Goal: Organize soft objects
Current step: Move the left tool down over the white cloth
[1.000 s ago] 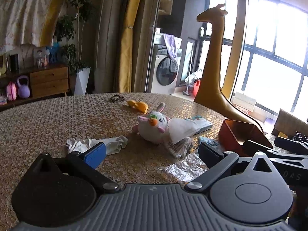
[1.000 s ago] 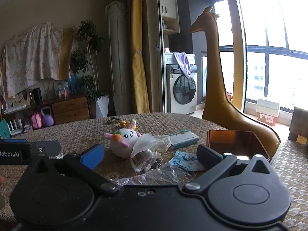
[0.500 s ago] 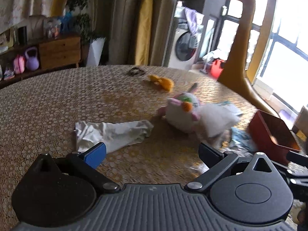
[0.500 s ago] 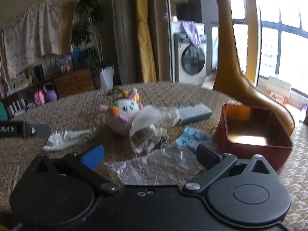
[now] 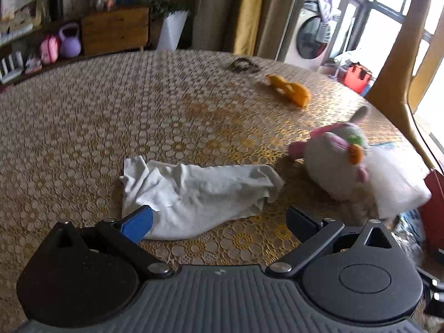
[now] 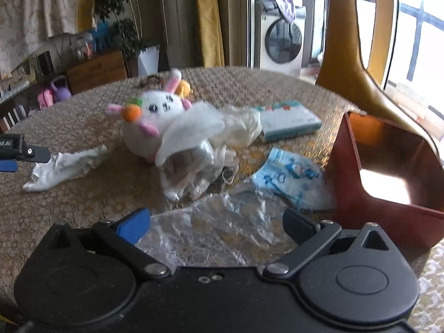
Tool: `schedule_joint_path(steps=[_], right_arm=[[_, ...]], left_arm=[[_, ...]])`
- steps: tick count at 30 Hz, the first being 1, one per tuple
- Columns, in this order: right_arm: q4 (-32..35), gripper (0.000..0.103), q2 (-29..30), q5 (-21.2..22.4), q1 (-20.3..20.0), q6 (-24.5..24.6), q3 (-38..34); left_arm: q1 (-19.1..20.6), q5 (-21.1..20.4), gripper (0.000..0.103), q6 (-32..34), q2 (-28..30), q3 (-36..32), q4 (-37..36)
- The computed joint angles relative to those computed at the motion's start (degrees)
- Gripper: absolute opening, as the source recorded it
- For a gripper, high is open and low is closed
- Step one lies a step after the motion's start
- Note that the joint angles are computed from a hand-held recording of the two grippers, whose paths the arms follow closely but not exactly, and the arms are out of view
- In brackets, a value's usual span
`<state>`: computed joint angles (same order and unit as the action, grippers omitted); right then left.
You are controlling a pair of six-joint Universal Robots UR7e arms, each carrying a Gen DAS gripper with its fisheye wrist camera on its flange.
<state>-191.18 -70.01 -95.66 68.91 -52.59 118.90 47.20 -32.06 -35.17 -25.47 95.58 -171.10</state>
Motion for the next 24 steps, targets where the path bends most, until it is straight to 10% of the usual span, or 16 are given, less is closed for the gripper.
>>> schedule_joint_path(steps=[24], right_arm=[[0.3,0.097,4.0,-4.3,-0.4,-1.4,-2.5]], left_arm=[[4.7,-0.7,0.102,-2.9,4.5,-9.7,9.0]])
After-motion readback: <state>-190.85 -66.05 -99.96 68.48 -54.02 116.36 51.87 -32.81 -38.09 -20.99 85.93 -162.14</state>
